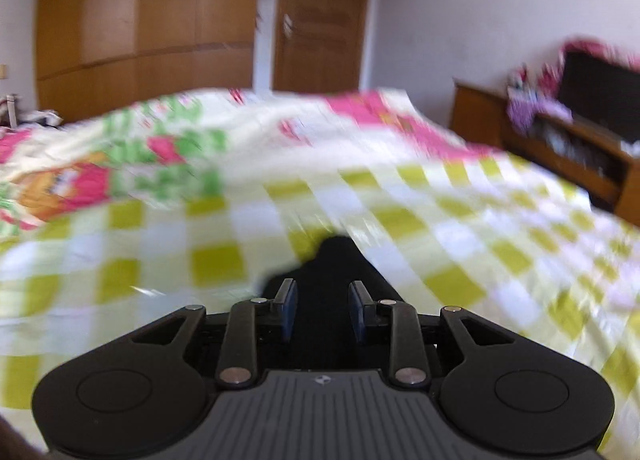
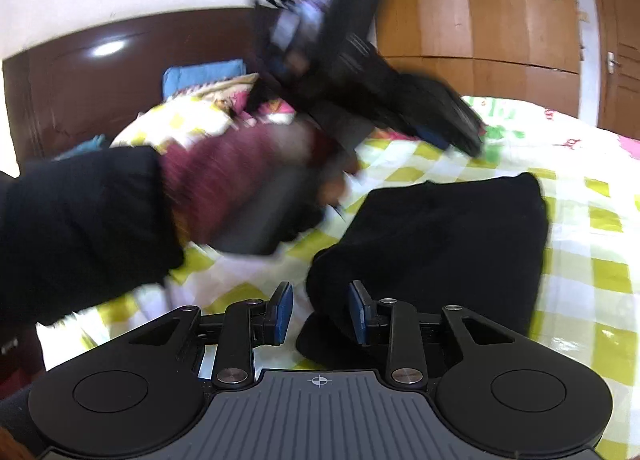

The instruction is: Fold small clothes

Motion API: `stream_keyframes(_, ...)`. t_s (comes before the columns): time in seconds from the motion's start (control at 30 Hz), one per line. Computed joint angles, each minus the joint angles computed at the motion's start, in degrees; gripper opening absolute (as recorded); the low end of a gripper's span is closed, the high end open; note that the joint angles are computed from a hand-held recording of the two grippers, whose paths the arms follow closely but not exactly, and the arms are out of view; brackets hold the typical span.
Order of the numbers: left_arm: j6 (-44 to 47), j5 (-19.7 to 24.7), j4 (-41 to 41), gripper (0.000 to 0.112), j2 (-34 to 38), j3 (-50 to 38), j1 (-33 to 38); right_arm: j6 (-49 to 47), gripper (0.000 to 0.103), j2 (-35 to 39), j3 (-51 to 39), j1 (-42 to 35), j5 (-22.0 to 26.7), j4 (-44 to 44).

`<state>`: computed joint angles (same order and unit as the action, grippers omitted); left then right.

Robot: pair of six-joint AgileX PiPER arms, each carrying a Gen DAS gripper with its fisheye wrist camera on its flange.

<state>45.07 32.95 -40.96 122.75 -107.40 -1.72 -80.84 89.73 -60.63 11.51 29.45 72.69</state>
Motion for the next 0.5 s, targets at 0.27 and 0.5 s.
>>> stream_keyframes(0.27, 0.56, -4.42, -1.11, 0.047, 1.33, 5.98, 2.21, 5.89, 0.033, 1.62, 2.51, -6.12, -7.74, 1.36)
stream_keyframes(0.5, -11.88, -5.68, 13.51, 0.047, -0.09, 5.26, -0.16, 11.1, 0.033, 4.34, 2.02, -7.11, -4.11, -1.38)
